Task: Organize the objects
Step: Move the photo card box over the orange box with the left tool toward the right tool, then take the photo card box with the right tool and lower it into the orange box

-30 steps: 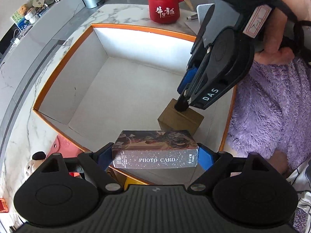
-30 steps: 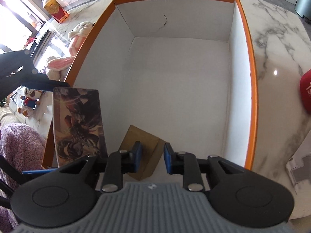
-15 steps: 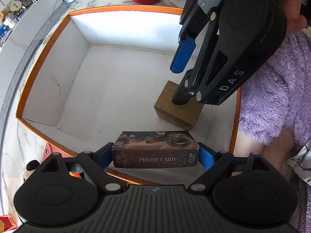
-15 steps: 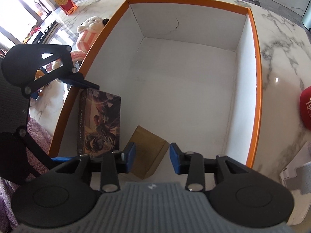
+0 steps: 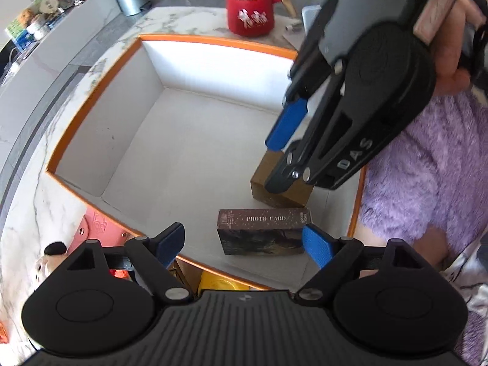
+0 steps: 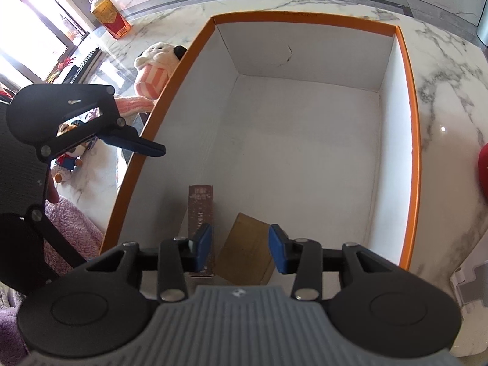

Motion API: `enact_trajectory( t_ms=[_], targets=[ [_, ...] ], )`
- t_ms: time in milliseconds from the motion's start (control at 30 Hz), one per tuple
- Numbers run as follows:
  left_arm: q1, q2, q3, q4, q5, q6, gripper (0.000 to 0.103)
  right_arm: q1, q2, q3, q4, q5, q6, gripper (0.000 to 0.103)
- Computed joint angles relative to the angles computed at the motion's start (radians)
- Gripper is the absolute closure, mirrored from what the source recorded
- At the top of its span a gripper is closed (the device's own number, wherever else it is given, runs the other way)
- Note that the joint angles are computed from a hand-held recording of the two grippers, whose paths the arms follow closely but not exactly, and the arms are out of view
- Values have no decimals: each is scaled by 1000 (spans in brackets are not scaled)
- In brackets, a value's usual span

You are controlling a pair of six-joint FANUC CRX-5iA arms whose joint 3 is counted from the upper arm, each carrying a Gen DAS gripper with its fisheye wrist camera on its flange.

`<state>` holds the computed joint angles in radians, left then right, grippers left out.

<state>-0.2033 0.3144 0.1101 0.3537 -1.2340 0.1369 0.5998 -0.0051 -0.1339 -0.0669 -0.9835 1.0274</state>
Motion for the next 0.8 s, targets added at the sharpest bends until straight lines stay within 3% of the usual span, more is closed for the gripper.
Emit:
enact_trajectory(
  t_ms=[100,300,433,467,600,800],
  targets=[
    [23,-19,-12,37,2,61,17,-6,2,8,-45,23,50,67],
    [80,-23,-22,101,-8,212,31,5,50,49,-86,29,137,77],
    [111,-38,-54,133,18,294,44,27,101,78,-51,-2,135,79],
    [116,-40,-63,146,27,310,47,37,107,76,-27,-3,120,83],
    [143,-51,-112,209,48,332,48,38,138,88,23,-41,67,98],
    [154,-42,-147,260,53,337,49,10,168,122,-63,-87,113,96]
  ],
)
